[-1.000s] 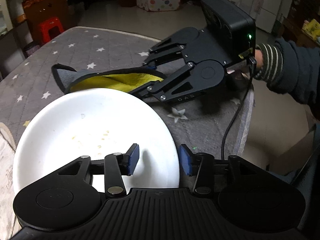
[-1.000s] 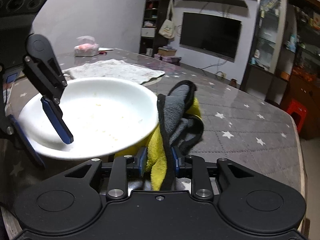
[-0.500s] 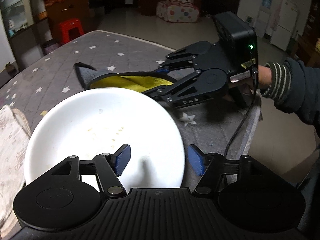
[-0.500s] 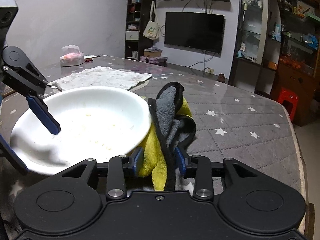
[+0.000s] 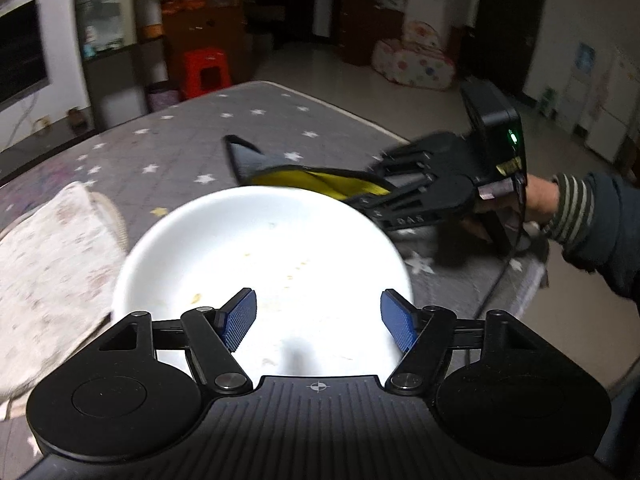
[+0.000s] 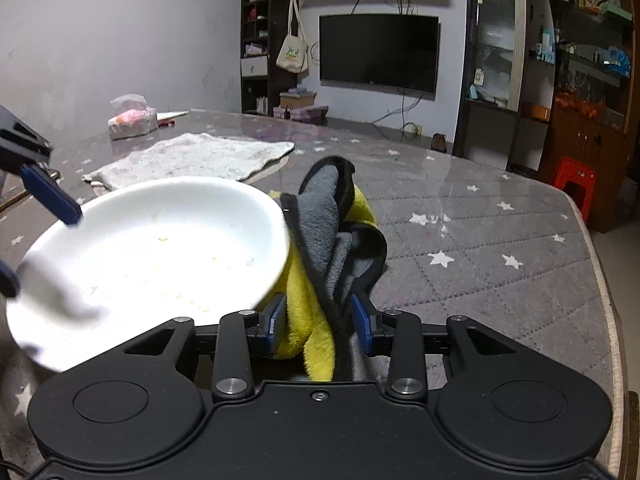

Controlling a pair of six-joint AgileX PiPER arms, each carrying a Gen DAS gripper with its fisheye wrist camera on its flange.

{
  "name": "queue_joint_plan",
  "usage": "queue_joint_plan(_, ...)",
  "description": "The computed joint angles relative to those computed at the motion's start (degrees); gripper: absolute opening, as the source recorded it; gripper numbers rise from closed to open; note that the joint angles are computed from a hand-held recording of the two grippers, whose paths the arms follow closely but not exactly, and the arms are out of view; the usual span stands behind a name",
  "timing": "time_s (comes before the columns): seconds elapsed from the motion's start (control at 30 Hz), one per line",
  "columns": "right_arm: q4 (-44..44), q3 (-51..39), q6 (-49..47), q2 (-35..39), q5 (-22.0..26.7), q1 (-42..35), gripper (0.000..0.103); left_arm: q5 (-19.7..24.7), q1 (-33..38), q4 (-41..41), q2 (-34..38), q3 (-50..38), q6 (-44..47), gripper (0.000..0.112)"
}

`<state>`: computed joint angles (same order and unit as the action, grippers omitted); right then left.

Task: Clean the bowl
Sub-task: 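Tilt the bowl flat with the left gripper while the right gripper lifts the cloth away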

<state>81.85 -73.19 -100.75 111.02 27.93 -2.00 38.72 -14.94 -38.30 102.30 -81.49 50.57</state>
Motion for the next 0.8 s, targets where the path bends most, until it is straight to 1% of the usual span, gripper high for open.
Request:
queue_joint_plan(0.07, -0.8, 0.1, 0.8, -0.1, -0.7, 0.4, 0.024, -1.3, 0.7, 0.6, -0.7, 1.0, -2.2, 0.071)
queue_joint_plan(0.3, 2.3, 3.6, -1.7, -2.6, -5.1, 1.1, 0.022, -5.6, 2.9, 1.5, -1.9, 3.4, -5.8, 0.072)
queue_joint_plan(0.37, 2.5, 4.5, -1.5, -3.4, -6.3, 0.8, 0.022, -5.9, 3.5, 1.5, -1.8, 3.5, -6.2, 0.073)
queue_joint_plan(0.53, 3.9, 7.4, -3.2, -5.6, -8.0, -0.6, 0.022, -6.3, 4.6, 3.8, -0.5, 2.3, -10.9, 0.073)
queue_joint_plan(0.63, 5.1, 8.7, -4.6, -6.8, -7.9, -1.0, 0.028, -6.4, 4.8, 4.6, -0.3, 2.3, -13.1, 0.073)
queue_joint_plan(0.67, 6.7, 9.4, -6.6, -7.3, -8.3, -0.9, 0.033, -6.6, 4.8, 5.0, -0.3, 2.4, -13.7, 0.073)
queue_joint_plan(0.73, 8.1, 9.8, -8.6, -7.8, -8.9, -0.6, 0.038, -7.0, 4.7, 5.7, -0.2, 2.5, -14.6, 0.074)
queue_joint_plan(0.8, 9.4, 10.0, -10.2, -8.2, -9.1, -0.4, 0.040, -7.0, 4.8, 6.0, -0.3, 2.8, -15.3, 0.074)
